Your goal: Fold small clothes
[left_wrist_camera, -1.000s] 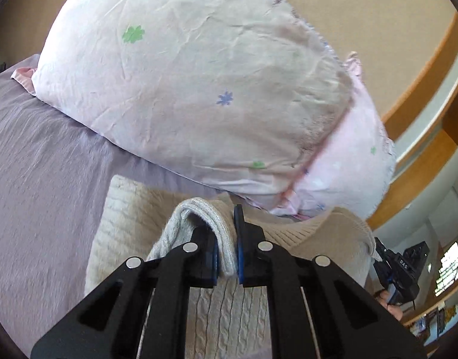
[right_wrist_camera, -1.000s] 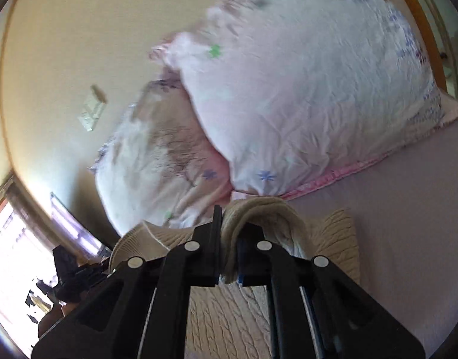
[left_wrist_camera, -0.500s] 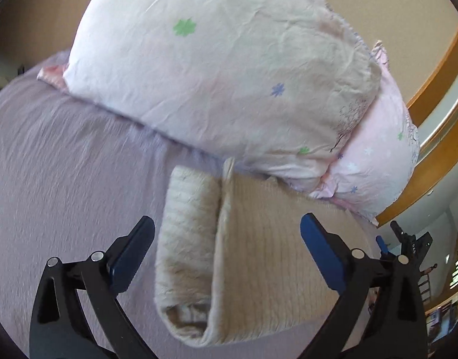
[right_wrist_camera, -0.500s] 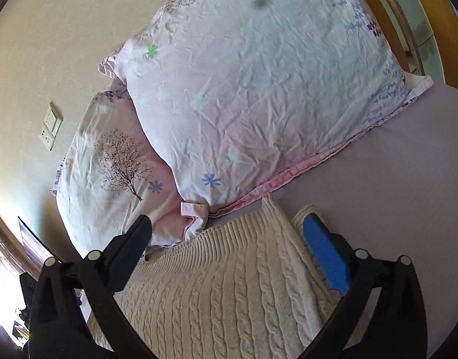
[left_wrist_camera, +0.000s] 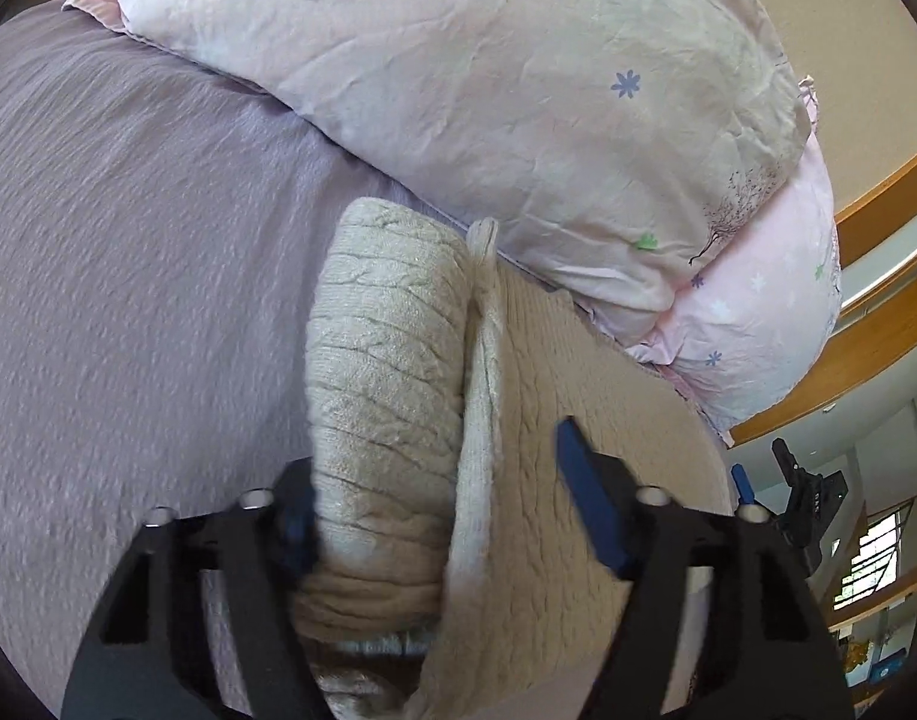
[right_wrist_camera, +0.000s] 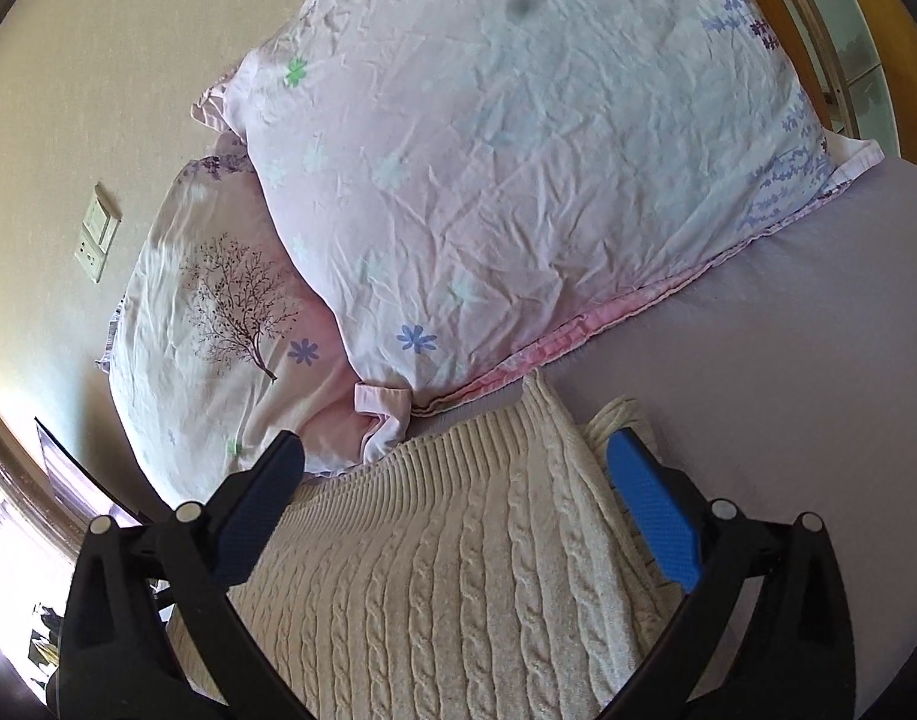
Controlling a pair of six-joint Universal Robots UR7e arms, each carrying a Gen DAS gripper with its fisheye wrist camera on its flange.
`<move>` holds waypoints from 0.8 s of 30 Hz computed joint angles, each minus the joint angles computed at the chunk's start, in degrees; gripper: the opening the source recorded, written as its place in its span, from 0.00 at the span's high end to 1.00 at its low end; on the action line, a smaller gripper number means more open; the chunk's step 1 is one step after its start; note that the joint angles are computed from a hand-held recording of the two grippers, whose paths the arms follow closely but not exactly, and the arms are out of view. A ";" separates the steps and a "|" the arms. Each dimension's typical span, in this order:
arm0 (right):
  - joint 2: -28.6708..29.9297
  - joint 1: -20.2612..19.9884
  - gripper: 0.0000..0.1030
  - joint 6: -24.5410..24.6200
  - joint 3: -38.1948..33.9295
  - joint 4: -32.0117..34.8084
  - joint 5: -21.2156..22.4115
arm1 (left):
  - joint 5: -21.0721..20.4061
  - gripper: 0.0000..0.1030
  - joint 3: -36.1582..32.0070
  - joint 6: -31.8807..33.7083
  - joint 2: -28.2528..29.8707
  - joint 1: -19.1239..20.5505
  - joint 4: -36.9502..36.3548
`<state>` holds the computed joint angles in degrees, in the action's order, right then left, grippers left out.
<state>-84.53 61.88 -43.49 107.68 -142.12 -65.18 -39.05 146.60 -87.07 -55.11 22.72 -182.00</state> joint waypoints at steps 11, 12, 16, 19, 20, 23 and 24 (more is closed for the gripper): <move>-3.10 -2.13 0.02 1.14 -0.18 -3.68 7.29 | -10.12 0.79 -19.84 26.48 15.79 3.27 -31.69; -3.05 -2.34 0.02 1.42 -0.26 -5.13 7.40 | -14.31 0.79 -25.05 30.16 19.18 5.16 -33.66; -1.07 -3.17 0.02 4.17 -4.68 -2.29 5.53 | -35.27 0.70 -47.71 31.51 34.20 13.89 -33.08; 0.98 -4.22 0.02 6.87 -10.19 6.46 5.46 | -43.10 0.67 -54.41 28.48 38.82 16.38 -30.05; 1.53 -4.61 0.02 7.31 -11.79 9.38 5.94 | -41.48 0.62 -53.07 29.95 37.99 15.71 -29.98; 3.66 -5.15 0.02 7.99 -16.93 20.92 6.83 | -25.47 0.23 -44.66 34.03 31.47 11.05 -25.95; 4.34 -4.71 0.02 7.88 -18.10 23.73 4.92 | -19.47 0.18 -41.97 32.92 28.63 9.55 -20.60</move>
<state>-80.19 57.17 -35.61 89.59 -118.39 -60.26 -58.52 104.63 -54.16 -26.48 32.26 -202.61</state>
